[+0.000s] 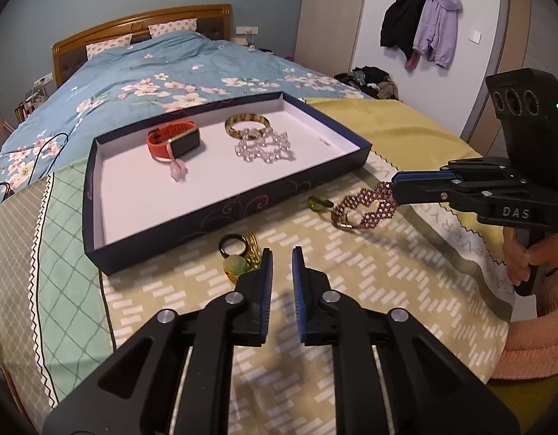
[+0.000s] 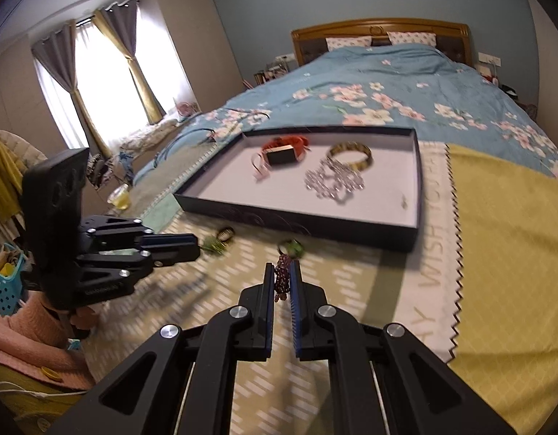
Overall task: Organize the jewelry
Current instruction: 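Lift the dark red bracelet with the right tool while the left tool grasps the black ring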
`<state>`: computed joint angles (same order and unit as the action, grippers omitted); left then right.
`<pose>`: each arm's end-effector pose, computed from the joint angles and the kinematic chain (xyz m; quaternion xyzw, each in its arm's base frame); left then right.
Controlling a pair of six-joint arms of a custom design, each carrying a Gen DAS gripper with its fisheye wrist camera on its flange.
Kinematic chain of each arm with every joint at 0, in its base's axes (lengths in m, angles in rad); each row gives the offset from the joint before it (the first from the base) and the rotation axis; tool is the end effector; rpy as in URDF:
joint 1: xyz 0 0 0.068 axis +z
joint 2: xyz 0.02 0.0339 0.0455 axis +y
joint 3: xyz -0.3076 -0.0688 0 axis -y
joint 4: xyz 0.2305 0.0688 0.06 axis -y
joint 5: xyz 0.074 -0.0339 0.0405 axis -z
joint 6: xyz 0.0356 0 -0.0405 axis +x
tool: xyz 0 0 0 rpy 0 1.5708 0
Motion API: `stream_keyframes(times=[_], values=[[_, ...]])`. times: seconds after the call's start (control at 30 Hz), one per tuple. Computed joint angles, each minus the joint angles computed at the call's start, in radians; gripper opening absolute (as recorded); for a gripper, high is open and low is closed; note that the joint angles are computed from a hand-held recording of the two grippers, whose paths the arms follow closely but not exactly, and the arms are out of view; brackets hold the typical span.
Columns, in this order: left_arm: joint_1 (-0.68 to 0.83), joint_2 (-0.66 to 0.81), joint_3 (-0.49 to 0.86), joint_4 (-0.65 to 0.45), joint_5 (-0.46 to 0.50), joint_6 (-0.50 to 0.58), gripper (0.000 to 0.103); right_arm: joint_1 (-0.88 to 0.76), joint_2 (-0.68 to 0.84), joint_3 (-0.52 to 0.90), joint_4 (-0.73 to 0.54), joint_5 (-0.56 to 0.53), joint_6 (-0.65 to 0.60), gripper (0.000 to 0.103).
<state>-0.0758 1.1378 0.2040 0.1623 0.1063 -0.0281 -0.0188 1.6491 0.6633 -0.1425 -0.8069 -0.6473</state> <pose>0.1540 -0.0155 0.1668 0.0426 0.9191 -0.0690 0.3855 0.2640 0.0207 0.1720 -0.3593 0.8267 0.2960 0.3160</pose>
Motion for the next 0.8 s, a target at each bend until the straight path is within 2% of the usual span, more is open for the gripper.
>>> stream_keyframes(times=[0.07,0.23,0.47,0.57,0.8], values=[[0.001,0.008,0.002,0.006,-0.026,-0.008,0.024,0.007,-0.014,-0.001,-0.005,-0.01,0.0,0.007],[0.051,0.072,0.021,0.032,-0.044,-0.009,0.025,0.019,-0.022,0.0,-0.011,-0.024,0.004,0.007],[0.128,0.195,0.055,0.054,-0.001,0.007,0.022,0.029,0.0,-0.001,-0.004,-0.031,0.016,0.007],[0.099,0.21,0.055,0.064,-0.012,0.019,0.019,0.031,0.002,0.002,-0.005,-0.032,0.017,0.007],[0.009,0.188,0.042,0.048,-0.012,0.027,0.02,0.032,0.011,0.015,-0.011,-0.038,0.023,0.007]])
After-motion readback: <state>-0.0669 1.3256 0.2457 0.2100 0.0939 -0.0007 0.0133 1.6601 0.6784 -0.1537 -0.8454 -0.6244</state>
